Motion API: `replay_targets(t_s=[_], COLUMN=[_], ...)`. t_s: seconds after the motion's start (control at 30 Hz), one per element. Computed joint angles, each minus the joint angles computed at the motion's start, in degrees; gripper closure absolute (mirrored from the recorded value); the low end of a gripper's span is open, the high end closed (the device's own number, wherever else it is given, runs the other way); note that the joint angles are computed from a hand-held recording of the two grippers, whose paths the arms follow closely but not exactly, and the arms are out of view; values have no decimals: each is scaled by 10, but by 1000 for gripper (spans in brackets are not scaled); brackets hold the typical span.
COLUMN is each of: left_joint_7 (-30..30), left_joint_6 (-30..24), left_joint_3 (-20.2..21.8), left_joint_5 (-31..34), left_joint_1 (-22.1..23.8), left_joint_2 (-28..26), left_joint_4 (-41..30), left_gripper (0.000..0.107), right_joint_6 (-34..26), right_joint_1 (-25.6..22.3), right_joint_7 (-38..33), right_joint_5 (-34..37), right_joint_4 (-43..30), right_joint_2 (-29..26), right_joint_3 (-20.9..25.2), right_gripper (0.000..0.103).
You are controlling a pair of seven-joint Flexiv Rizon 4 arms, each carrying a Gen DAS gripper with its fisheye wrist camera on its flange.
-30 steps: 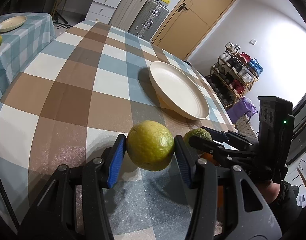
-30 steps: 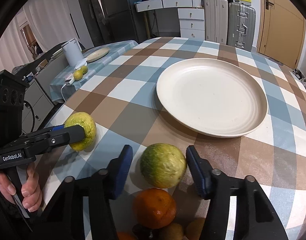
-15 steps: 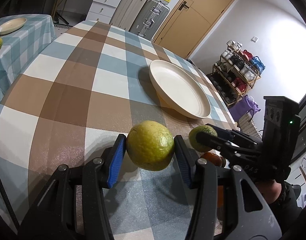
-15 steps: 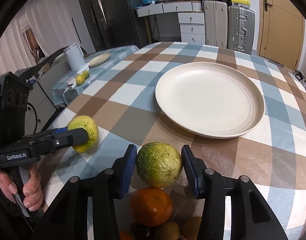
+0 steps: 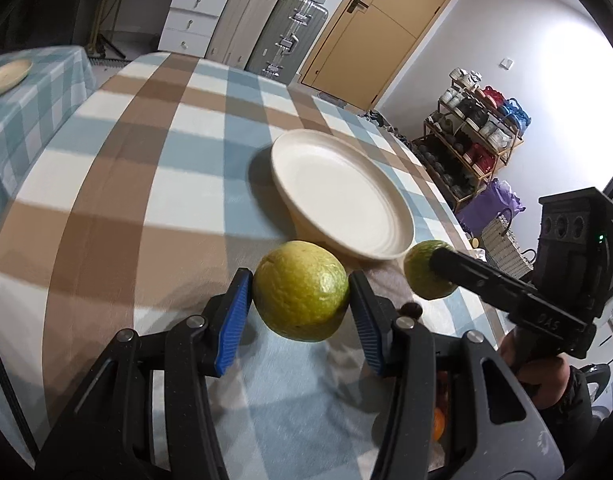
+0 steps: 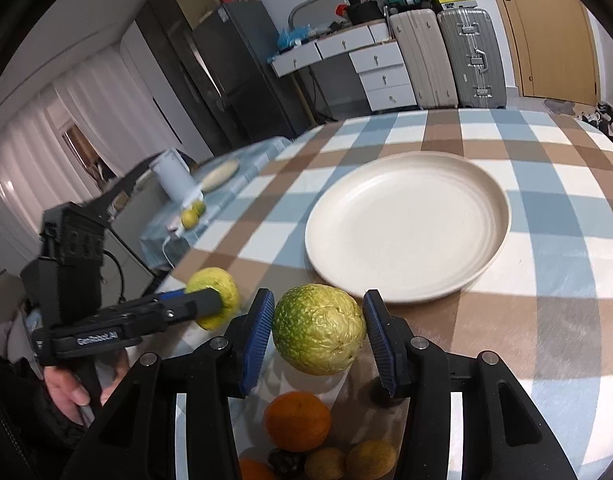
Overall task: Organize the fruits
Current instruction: 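Carry both citrus fruits onto the white plate and open both tools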
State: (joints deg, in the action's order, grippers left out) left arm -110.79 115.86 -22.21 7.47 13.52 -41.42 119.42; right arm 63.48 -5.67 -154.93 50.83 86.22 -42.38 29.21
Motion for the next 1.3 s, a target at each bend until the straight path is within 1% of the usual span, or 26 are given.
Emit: replay_targets(t_s=[0.1,0.2,0.23,0.33,0.4,0.47,0.57,0.6,0.67,0.7,0.73,0.8,0.9,0.97,1.03,1.1,1.23,1.3], left_joint_7=[17,37,45,71,91,116,145,155,163,173,186,204,231,241,251,251,258,264], left_joint_6=[-18,-42,-52,-87,-108,-133,-171,-185,-217,-230,-241,-271,-302,-320,-334,-350,-363,-364], left_joint_3=[29,31,27,-2,-6,-30,-24,-20,25,32,25,42,38,55,65,88,107,104], left_joint_5=[-22,-34,-38,-47,-63,-76,-110,-120,-148,-157,-164,-181,-207,-222,-237,-251,-269,-275], left_joint_1=[-34,-42,-42,-25,-30,-17,-31,-36,-74,-81,-79,-96,-100,-115,-124,-141,-156,-156], left_joint_2=[11,12,11,-3,-13,-33,-55,-63,-74,-83,-93,-113,-141,-155,-168,-179,-195,-200], left_joint_4=[-25,-56,-68,-109,-140,-174,-223,-241,-283,-301,-317,-357,-399,-427,-447,-469,-495,-501], left_gripper=[60,60,60,60,60,60,60,60,60,60,60,60,60,60,60,60,60,60], right_joint_6=[-20,-41,-41,-51,-58,-66,-78,-83,-87,-92,-96,-103,-123,-134,-140,-151,-138,-139], right_joint_1=[-13,-19,-17,-9,-3,5,17,20,26,28,31,40,55,62,68,73,85,83], right_joint_7=[-1,2,2,13,20,32,58,66,81,88,96,118,156,174,187,202,228,233], right_joint_5=[9,20,22,19,13,3,-15,-21,-33,-38,-44,-59,-85,-100,-112,-123,-142,-144], right_joint_4=[-19,-43,-50,-77,-98,-123,-163,-176,-203,-218,-231,-262,-312,-338,-357,-378,-394,-400], right_joint_2=[-2,-5,-6,-12,-19,-31,-52,-60,-76,-85,-94,-114,-150,-170,-186,-202,-218,-225], right_joint_3=[4,2,-2,-14,-19,-27,-37,-38,-41,-42,-43,-48,-55,-57,-59,-60,-69,-62], right_gripper=[56,56,56,56,56,56,56,56,56,56,56,56,56,56,56,56,56,56])
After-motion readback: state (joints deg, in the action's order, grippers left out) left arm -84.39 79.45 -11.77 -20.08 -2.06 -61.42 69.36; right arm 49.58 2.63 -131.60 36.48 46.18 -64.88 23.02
